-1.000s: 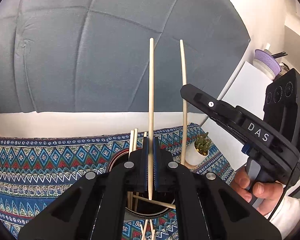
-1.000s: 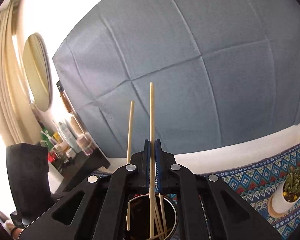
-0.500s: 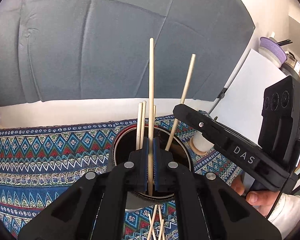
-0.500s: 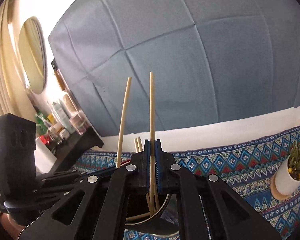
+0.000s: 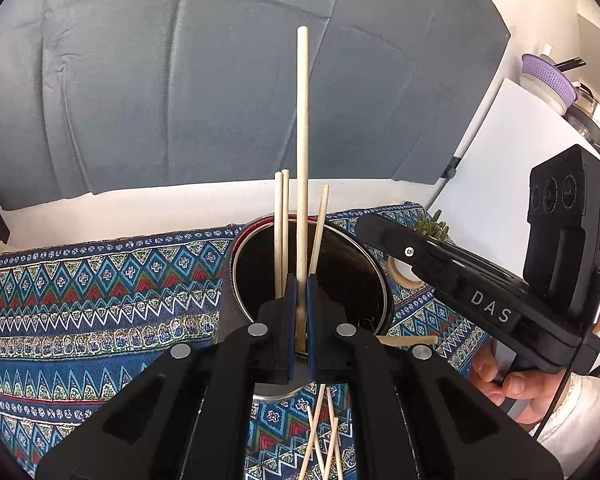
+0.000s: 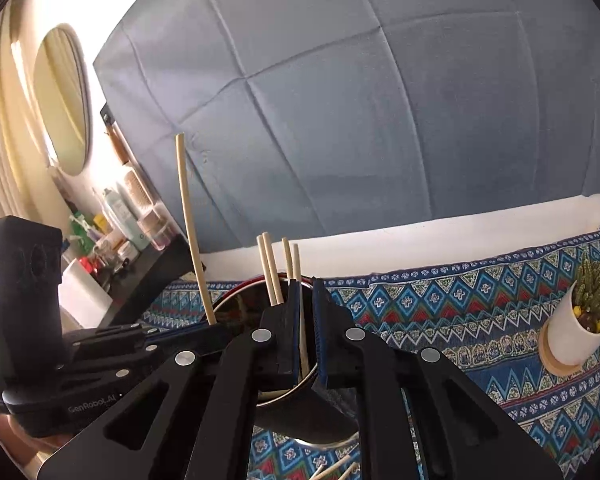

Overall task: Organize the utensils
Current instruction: 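Lower both sticks into the black cup and open both tools, then lower both tools to the remaining sticks beside the cup and grasp one each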

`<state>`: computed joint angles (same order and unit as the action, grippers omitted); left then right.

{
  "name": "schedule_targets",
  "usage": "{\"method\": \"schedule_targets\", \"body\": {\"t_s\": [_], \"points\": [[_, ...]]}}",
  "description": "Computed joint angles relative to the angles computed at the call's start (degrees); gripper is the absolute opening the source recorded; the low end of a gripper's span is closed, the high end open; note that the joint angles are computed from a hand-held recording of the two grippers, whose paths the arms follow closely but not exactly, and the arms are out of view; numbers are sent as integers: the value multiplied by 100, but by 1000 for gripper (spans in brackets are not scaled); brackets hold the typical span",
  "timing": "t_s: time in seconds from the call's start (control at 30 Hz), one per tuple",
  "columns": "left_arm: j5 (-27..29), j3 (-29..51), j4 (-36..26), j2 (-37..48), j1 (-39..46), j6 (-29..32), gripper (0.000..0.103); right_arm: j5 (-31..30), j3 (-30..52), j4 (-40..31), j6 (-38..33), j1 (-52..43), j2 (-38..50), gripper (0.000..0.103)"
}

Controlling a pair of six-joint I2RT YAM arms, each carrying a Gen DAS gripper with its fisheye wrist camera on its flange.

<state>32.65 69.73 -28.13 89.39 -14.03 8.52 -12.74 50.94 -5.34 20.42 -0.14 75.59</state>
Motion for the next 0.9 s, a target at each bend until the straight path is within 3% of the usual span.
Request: {"method": "schedule_targets", "body": {"t_s": [0.27,0.4,0.43,0.5,0.7,0.9], "points": [[46,-87,-116,-179,114,76,5,16,-38,-195,68,-58,-259,9],[17,-101,-200,-271,166,65,12,107,-54,-371,100,-104,-467,11],[10,-118,-221,-311,187,79,17,196,-44,-420,122,-91,-524,14],[9,-153,-260,-374,232,122,20,264,-66,-471,146,-96,-656,33],[-49,-249,-374,-511,346,178,27,490,-70,-742,158,-35,-966,53],[-77,-402,-432,-658,484,270,40,589,-122,-1006,256,-45,-1230,66]]}}
